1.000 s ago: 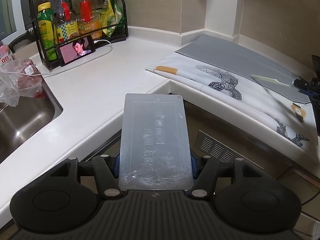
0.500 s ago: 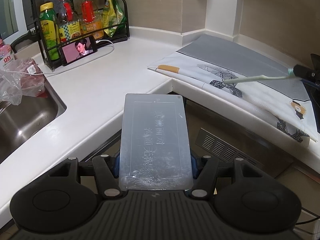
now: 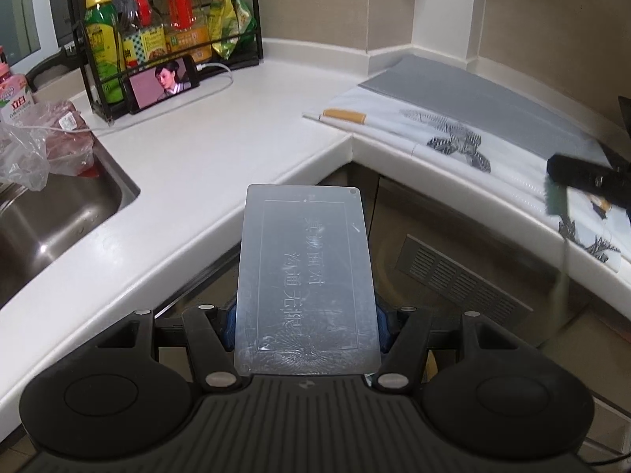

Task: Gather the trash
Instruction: 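Carry the white box and toothbrush off the mat down over the blue bin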

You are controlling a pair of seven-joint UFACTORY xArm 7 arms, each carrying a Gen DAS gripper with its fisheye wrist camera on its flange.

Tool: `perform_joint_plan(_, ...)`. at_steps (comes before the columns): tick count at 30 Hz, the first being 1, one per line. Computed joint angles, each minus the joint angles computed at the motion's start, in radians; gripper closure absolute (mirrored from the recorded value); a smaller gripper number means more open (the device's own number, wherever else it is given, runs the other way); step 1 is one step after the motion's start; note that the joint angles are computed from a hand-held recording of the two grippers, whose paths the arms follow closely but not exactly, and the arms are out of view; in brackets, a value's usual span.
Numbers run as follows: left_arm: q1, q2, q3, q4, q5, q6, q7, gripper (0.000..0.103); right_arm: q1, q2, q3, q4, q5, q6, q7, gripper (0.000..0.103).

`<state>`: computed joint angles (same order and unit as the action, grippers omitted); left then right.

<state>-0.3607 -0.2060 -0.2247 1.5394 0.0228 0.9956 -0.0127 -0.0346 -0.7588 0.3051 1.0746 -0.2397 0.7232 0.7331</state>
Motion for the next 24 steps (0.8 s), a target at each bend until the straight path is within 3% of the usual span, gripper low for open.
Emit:
perform_joint_plan(8, -0.010, 0.001, -0.006, -0.045, 0.002, 0.024, 0.014, 0.037, 0.028, 0.030, 0.034, -0.028, 0.011, 0.036, 0.037, 0.090)
perform_joint_plan(11, -0.014, 0.009, -0.008, -0.057, 0.005, 0.036, 0.017, 0.037, 0.036, 0.053, 0.034, -0.027, 0.003, 0.038, 0.045, 0.103)
perform_joint_plan(24, -0.050, 0.166, -0.010, -0.045, 0.030, 0.116, 0.029, 0.037, 0.106, 0.102, -0.009, -0.065, 0.024, 0.086, 0.050, 0.103)
